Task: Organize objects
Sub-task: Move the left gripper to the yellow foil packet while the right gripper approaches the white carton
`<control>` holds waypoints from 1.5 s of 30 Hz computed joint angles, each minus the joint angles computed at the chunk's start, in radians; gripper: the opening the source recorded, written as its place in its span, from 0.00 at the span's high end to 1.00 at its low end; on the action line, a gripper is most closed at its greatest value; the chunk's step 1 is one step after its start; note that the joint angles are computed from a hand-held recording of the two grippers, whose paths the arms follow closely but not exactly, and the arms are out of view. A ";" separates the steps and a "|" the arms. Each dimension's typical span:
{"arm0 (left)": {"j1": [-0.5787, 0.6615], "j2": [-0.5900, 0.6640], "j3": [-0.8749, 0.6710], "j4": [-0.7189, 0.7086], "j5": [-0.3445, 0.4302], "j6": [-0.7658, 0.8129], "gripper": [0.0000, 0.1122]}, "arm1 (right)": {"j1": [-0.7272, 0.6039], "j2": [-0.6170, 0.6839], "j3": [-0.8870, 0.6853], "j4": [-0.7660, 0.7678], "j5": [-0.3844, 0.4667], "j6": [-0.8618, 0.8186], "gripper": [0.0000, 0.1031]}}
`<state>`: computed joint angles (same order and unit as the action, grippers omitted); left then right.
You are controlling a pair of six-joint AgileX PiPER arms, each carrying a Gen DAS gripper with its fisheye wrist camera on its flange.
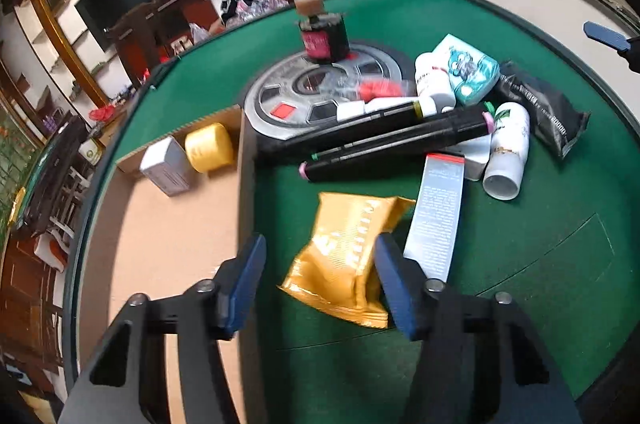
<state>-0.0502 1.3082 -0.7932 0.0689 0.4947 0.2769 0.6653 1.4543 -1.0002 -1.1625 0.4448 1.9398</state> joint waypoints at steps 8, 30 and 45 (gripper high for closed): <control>0.114 0.041 -0.035 -0.207 0.035 0.302 0.51 | 0.081 0.087 -0.052 0.031 0.006 -0.054 0.00; 0.321 0.024 -0.055 -0.724 0.231 0.709 0.64 | 0.125 0.225 -0.145 0.112 0.149 -0.194 0.00; 1.036 -0.082 -0.090 -1.034 0.705 1.155 0.64 | 0.295 0.146 -0.154 0.259 0.220 -0.246 0.00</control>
<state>0.9859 1.2267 -0.8829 -0.9655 1.2001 1.4321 0.9602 1.6007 -1.1544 -0.9038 0.6646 1.6942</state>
